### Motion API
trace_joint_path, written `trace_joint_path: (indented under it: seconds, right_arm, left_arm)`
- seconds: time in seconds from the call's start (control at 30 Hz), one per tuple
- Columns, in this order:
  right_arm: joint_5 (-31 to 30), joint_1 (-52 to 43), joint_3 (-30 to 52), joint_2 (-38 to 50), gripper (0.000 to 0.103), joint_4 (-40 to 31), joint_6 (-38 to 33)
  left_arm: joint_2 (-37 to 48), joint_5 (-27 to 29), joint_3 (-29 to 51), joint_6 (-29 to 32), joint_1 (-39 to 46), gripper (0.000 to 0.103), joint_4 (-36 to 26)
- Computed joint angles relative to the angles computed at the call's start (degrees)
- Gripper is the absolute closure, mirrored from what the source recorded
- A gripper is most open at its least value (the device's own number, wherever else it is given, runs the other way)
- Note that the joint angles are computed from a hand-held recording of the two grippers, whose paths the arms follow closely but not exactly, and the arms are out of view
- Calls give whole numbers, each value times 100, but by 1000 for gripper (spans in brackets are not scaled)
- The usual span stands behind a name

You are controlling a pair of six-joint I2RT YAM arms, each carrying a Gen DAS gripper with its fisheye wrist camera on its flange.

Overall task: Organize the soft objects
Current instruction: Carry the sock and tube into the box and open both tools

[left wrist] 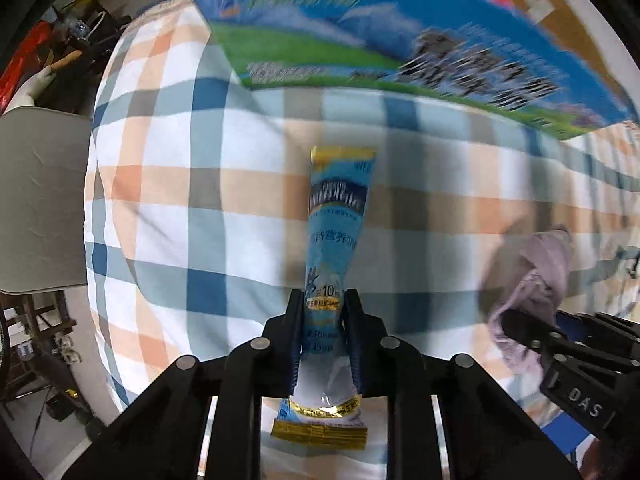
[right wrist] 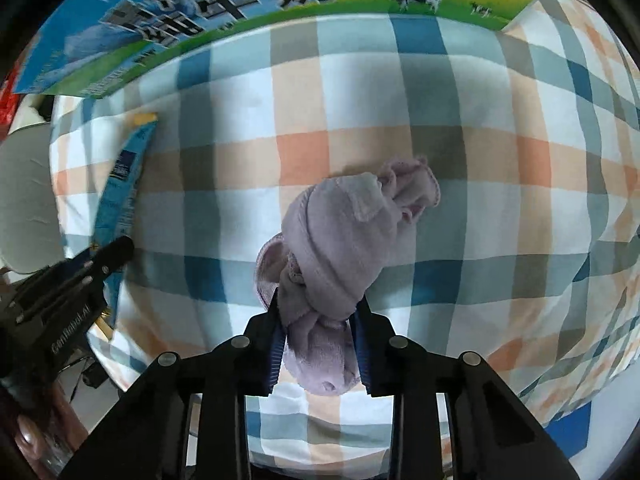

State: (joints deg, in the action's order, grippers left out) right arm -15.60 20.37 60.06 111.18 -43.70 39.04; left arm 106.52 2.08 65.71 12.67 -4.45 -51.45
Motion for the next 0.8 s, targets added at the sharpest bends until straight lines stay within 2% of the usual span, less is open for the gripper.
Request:
trace_joint_path:
  seconds: [0.23,0.37,0.5,0.6,0.77,0.8]
  right_arm:
    - [-41,-242,-434,-1250,72,-348,-307]
    - [-122,-470,-202,-1763,73,-766,-470]
    - [-183,-710,300,-1956,73,-1185,-686]
    - [-171,-857,660,-1857,73,-1391,-823]
    - [-468,-1141,796,-1991,73,-1498,-989]
    - [-485,-1056,913,-1848,73,-1346,-868]
  left_arm:
    - [-637,517,294,-20,-12,87,-610]
    - [-792,690,757,82,7,87,-1018]
    - [-343,680,1394,55,18,87,-1116]
    - [-267,878,1902,-85,-45,88,-1470]
    - [-143,1129,2856,-227,-205,88,-1794]
    - [-43,1134,3054,-232,-213,88,-1781]
